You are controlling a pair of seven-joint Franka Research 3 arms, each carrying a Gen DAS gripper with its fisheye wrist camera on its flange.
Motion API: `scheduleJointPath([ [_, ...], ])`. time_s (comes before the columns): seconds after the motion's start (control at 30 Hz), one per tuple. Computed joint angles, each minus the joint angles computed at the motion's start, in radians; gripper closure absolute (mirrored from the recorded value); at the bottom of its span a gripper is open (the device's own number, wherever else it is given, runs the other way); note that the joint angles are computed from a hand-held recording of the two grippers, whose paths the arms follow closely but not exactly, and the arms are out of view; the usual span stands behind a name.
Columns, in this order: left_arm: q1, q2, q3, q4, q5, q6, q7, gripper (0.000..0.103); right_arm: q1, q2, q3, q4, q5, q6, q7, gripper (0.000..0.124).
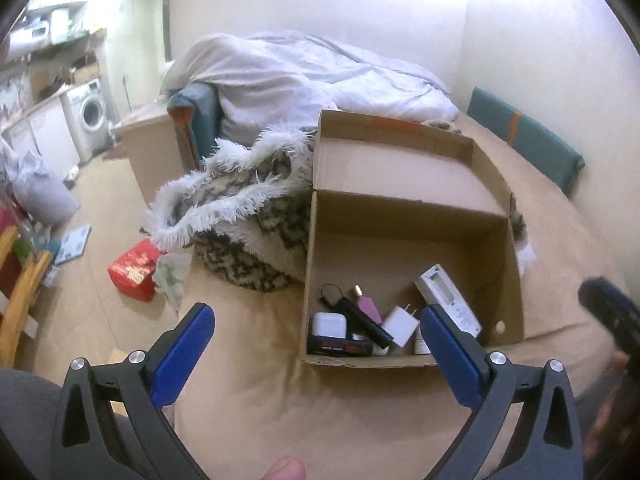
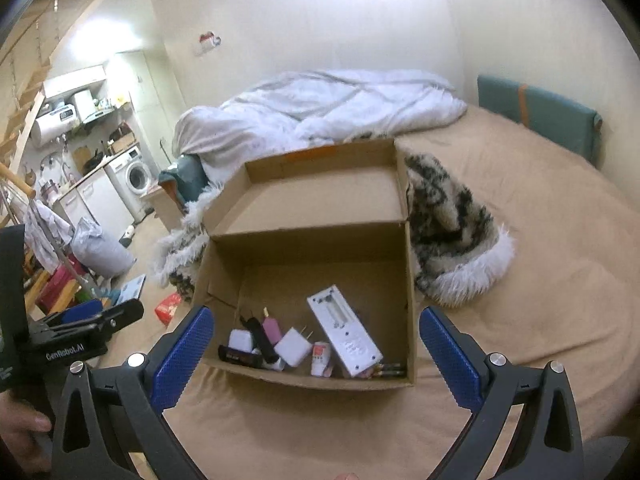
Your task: Organize rigid objects
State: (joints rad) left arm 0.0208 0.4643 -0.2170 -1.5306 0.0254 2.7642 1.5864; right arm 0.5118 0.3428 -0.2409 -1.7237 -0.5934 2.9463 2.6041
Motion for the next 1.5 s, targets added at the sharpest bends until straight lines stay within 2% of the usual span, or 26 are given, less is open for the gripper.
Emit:
scheduleJointPath([
  [0.07, 0.026, 0.016, -0.036, 0.014, -0.045, -0.008, 0.028, 0.000, 0.009, 0.019, -0.019, 0.001, -0.009, 0.034, 0.034, 0.021],
  [0.17, 0.021, 0.034, -0.039, 0.031, -0.058, 0.006, 0.041, 0.000, -0.007, 0.060, 0.011, 0.050, 0.053, -0.043, -0.029, 0.021],
  [0.2, 0.010, 0.035, -0.028, 0.030, -0.045, 0.011, 0.033, 0.000, -0.011, 0.067, 0.016, 0.055, 0.065, -0.044, -0.041, 0.021],
  [0.27, -0.050, 0.035, 0.047, 0.030, 0.036, 0.020, -0.045, 0.000, -0.010, 0.076, 0.015, 0.063, 0.077, -0.047, -0.062, 0.021],
  [0.3, -0.063, 0.039, 0.063, 0.037, 0.066, 0.009, -0.067, 0.000, -0.002, 0.078, 0.008, 0.067, 0.075, -0.058, -0.065, 0.021],
  [0.33, -0.059, 0.048, 0.058, 0.053, 0.074, -0.019, -0.066, 0.000, 0.007, 0.078, 0.001, 0.068, 0.072, -0.073, -0.063, 0.021],
  [0.43, -0.043, 0.057, 0.044, 0.064, 0.070, -0.041, -0.080, 0.000, -0.003, 0.078, 0.012, 0.064, 0.091, -0.080, -0.073, 0.021],
  [0.8, -0.042, 0.045, 0.046, 0.045, 0.111, -0.027, -0.108, 0.000, -0.014, 0.080, 0.018, 0.067, 0.122, -0.099, -0.075, 0.021],
  [1.5, -0.042, 0.044, 0.045, 0.045, 0.120, -0.029, -0.116, 0.000, -0.015, 0.078, 0.017, 0.071, 0.090, -0.114, -0.056, 0.021],
])
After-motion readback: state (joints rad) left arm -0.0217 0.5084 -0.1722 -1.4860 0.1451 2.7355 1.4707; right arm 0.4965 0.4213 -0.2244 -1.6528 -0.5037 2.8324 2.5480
